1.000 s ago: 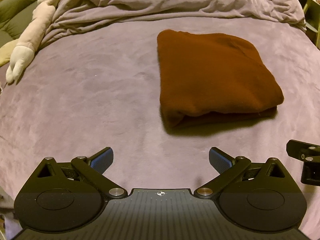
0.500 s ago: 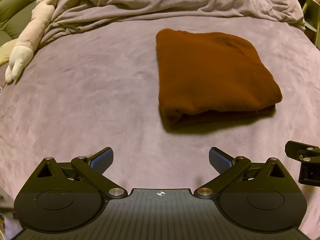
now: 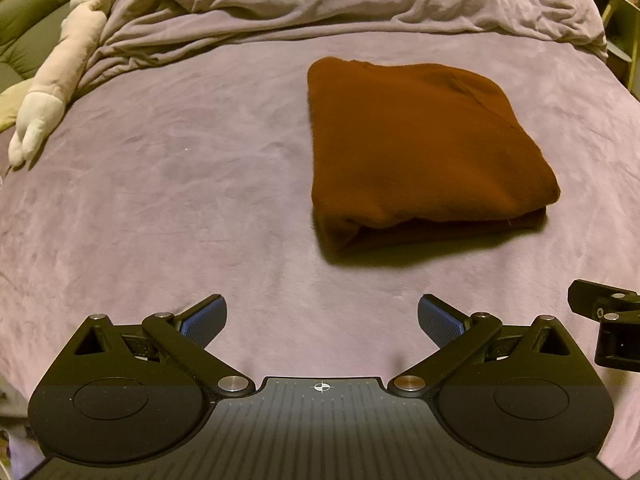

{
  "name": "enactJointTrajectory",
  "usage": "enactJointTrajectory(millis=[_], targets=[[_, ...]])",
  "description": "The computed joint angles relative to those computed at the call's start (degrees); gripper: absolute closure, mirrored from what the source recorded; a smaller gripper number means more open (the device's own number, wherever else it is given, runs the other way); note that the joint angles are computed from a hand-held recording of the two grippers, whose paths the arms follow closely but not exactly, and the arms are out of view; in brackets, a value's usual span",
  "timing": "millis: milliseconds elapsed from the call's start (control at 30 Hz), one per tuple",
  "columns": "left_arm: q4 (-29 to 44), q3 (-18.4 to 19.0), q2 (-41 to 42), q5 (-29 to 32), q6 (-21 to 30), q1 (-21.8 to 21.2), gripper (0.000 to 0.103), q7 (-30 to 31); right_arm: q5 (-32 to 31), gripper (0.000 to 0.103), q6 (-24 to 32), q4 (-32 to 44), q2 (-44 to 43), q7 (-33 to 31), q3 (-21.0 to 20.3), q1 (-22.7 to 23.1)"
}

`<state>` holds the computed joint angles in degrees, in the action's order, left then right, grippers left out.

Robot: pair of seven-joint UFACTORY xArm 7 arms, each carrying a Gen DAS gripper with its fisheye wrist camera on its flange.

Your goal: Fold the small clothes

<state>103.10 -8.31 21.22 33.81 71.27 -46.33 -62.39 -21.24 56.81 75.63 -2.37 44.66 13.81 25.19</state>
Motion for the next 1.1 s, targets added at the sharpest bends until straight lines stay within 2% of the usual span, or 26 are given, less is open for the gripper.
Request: enactJointTrajectory(millis=[1100], targets=[[0.1,-0.1,0.0,-0.5,-0.2,-0.1,0.0,-0.5,0.0,0.004,-0.2,-0.4,-0.6,0.4,0.2,-0.1]])
